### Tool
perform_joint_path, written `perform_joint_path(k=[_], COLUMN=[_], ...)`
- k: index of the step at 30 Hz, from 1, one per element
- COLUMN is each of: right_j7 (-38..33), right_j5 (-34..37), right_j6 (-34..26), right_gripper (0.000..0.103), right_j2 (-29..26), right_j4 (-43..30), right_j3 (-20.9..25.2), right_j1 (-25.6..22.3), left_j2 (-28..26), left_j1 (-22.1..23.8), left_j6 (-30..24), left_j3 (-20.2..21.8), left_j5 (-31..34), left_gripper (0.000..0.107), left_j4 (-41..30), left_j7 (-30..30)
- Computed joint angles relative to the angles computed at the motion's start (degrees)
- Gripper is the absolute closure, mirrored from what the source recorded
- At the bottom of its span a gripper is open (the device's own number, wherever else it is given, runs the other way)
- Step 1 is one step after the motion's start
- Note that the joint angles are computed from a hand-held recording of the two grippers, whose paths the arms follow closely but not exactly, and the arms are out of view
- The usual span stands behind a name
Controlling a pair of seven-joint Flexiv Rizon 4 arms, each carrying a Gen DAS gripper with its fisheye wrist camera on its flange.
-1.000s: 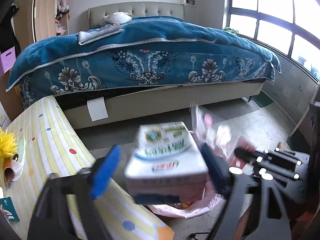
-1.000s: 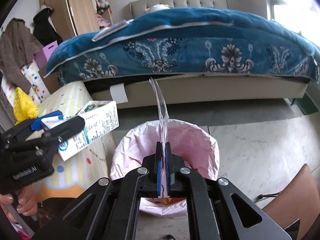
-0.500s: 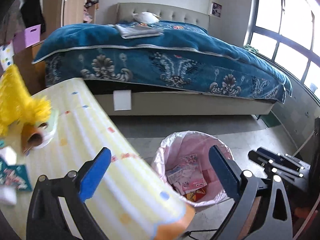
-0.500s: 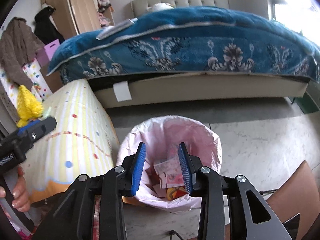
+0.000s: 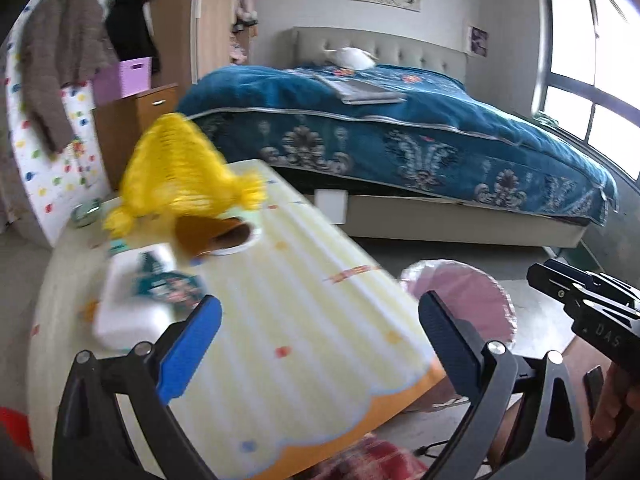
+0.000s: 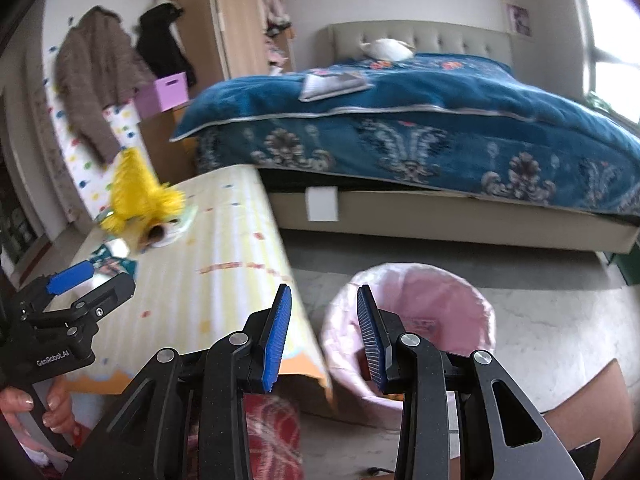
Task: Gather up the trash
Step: 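Move both grippers back over the table, then grasp the teal snack packet with the right gripper and lift it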
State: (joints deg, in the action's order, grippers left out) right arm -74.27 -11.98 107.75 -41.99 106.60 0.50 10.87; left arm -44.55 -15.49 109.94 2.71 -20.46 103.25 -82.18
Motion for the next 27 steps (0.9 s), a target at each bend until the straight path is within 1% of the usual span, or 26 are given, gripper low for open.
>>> perform_joint_path(k=[6,11,14,15,18,20,27], right_j7=[-1.7,-2.7,-3.0,-3.3,-3.8,-4.4,-7.4], right_j5=[-1.1,-2.9,-4.3,-5.6,-7.2,-8.4,-11.3], right_j6=[0.3,-0.5,-1.7,-2.6,-3.9,-5.2,-9.5], right_gripper=[0.067,0.066,0.065,0.065,0.063,0.059,0.059], right_j2=[0.9,0.4,-0.4,-1.1,-2.0,-3.0,-7.0], right_j4=[0.7,0.0,-1.1,-2.0,-3.3,-5.0,-10.8], right_j3=[0.7,2.7,4.6,6.5,8.5,9.2,14.5], right_j1=[2.4,2.9,2.5,1.4,0.6,1.2,0.7], left_j2=[1.8,2.6,3.1,3.2,3.6,3.6,3.8], left_j1=[-1.6,-3.0,-4.0,-4.3,-4.7,-4.9,-3.4], left_j6=[2.5,3.2,3.6,3.6,3.7,4.1,4.4], left_j3=[4.1,7.3,9.2,9.8,11.1,11.6,11.6], left_j5=[-3.7,-8.2,-11.1,-12.2,-14.9,-16.6,-20.3], left_gripper=[0.011,0.011,0.011,0.011,0.011,0.011,0.011], left_j4=[5.1,8.4,10.3,10.9,12.0,12.5,13.7], left_j7=[-1.2,-1.0,-0.3,0.0,0.9,1.3,2.7])
